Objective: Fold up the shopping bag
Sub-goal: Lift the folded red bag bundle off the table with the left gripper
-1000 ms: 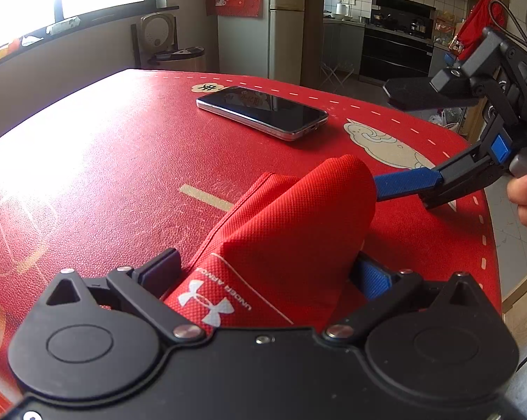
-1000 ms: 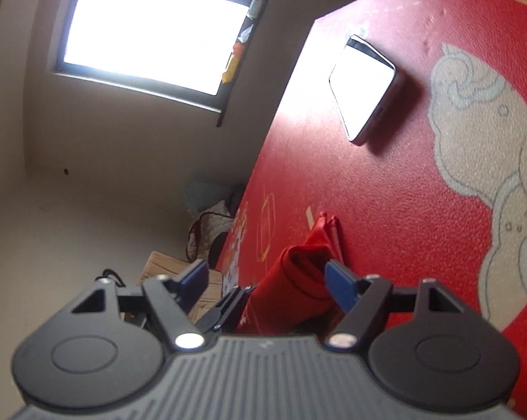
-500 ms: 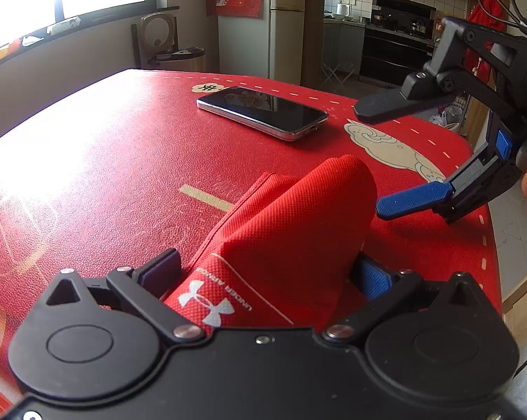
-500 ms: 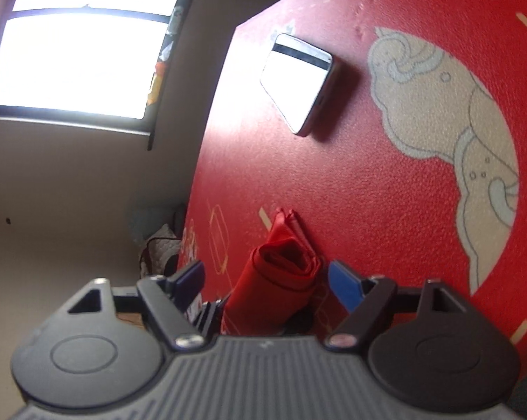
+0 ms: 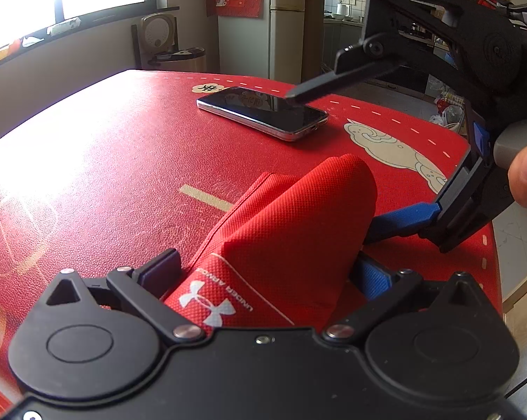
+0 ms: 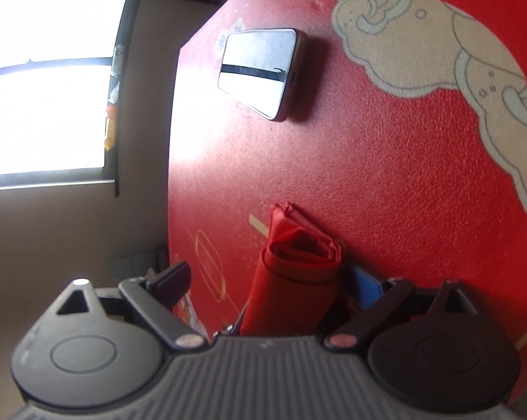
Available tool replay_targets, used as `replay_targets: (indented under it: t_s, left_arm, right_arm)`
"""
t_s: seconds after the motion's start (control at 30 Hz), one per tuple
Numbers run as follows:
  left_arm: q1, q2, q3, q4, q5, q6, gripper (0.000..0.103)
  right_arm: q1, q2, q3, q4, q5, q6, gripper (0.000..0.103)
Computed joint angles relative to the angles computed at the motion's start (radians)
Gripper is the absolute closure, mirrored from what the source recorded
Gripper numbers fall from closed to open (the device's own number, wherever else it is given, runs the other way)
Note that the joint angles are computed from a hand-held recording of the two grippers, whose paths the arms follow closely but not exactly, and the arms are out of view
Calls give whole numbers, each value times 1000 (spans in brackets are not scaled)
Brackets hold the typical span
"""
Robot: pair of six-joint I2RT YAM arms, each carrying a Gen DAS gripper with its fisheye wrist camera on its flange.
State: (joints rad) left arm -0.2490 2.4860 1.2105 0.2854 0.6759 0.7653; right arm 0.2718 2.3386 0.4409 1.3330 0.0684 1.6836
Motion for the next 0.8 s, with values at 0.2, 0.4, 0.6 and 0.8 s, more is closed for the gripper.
replay_targets:
  t_s: [0.2,0.4,0.6,0.8]
  left_arm:
    - [1,0,-2,2,1,2,0]
    - [3,-3,-6,3,1,2,0]
    - [3,-5,-10,12,-5,-8,0]
    - [4,-9,-17,18,-6,-13,0]
  right_arm:
    - [32,-67,71,-195,64,-59,6]
    - [65,-28,60,-140,141,-96,37]
    - [50,100,18,88,118,-125,59]
    - [84,149,3,213,180,-274,66]
